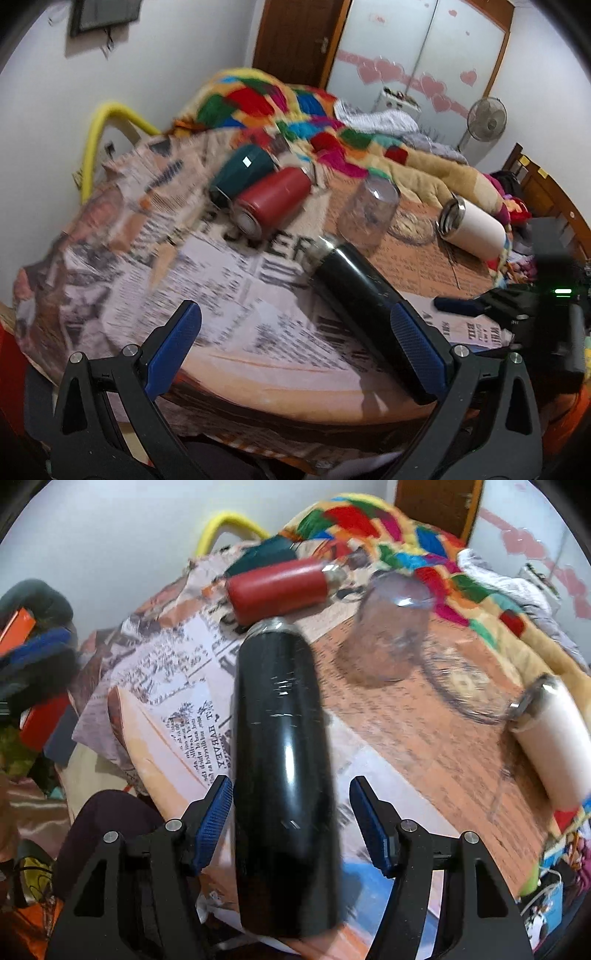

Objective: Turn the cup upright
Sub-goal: 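Rotate the right gripper to turn the thermos upright, opening end up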

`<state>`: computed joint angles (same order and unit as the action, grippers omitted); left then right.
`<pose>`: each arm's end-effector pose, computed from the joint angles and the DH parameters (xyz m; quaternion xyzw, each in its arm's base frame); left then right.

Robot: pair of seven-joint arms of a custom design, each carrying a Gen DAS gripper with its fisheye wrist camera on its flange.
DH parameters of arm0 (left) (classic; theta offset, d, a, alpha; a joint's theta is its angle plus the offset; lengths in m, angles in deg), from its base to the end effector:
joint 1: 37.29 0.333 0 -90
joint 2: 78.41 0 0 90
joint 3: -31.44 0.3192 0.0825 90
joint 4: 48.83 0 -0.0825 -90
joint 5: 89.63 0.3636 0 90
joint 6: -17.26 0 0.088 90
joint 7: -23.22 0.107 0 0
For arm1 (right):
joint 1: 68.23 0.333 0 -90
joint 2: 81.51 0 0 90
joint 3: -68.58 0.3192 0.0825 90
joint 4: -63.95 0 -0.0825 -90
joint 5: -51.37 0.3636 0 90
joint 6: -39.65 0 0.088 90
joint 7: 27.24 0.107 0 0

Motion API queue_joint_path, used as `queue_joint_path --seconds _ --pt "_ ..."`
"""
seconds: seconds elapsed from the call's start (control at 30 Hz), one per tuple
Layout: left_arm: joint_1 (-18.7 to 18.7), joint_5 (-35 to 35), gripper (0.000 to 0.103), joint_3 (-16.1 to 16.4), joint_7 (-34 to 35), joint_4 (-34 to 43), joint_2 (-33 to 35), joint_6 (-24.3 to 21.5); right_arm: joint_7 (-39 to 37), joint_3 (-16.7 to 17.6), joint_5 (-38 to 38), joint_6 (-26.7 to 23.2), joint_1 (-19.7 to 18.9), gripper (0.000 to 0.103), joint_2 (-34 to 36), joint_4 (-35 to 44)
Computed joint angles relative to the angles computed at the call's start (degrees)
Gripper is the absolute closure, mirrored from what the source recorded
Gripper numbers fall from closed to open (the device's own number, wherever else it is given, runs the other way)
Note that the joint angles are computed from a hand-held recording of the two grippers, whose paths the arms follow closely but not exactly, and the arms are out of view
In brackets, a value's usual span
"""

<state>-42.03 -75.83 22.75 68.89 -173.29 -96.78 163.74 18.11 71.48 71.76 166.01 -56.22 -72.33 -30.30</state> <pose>0.4709 -0.1259 0.6134 -0.7717 0.5246 -0.2922 0.2095 0.6048 0.1709 0.5688 -0.9102 0.3260 -0.0866 0.2403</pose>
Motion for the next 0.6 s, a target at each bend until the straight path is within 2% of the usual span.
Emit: queue_joint_path --seconds 0.07,0.13,0.2,0.27,0.43,0.6 --pt "-2.3 -5.5 0.000 1.8 3.3 1.3 2.4 -0.2 0.0 -0.4 0.9 4.1 -0.4 0.037 -2.9 -3.4" --pt "-3.7 -10.4 0.000 2.6 6.2 2.6 4.6 -0.8 0.9 -0.9 1.8 8.6 -0.8 0.026 -5.7 -6.7" --pt "-4.5 -15.2 0.001 3.1 9.1 4.1 6.7 -1.4 1.5 -1.3 2.6 12.1 -1.2 0.025 -8.1 -9.6" --pt "-4.6 -18.9 0.002 3.1 11.3 5.8 8.8 -2.7 2.1 -1.7 4.0 13.3 -1.6 0.025 -9.5 -11.0" --pt "-3.5 -22.8 0.009 1.9 13.0 9.7 12.7 -6.9 3.4 -2.4 6.8 17.1 -2.1 0.025 -13.0 -15.4" --pt "-2.0 -20.9 0.010 0.8 11.1 13.6 16.1 -11.5 3.1 -3.2 10.4 18.4 -2.2 0.025 -15.3 -18.2"
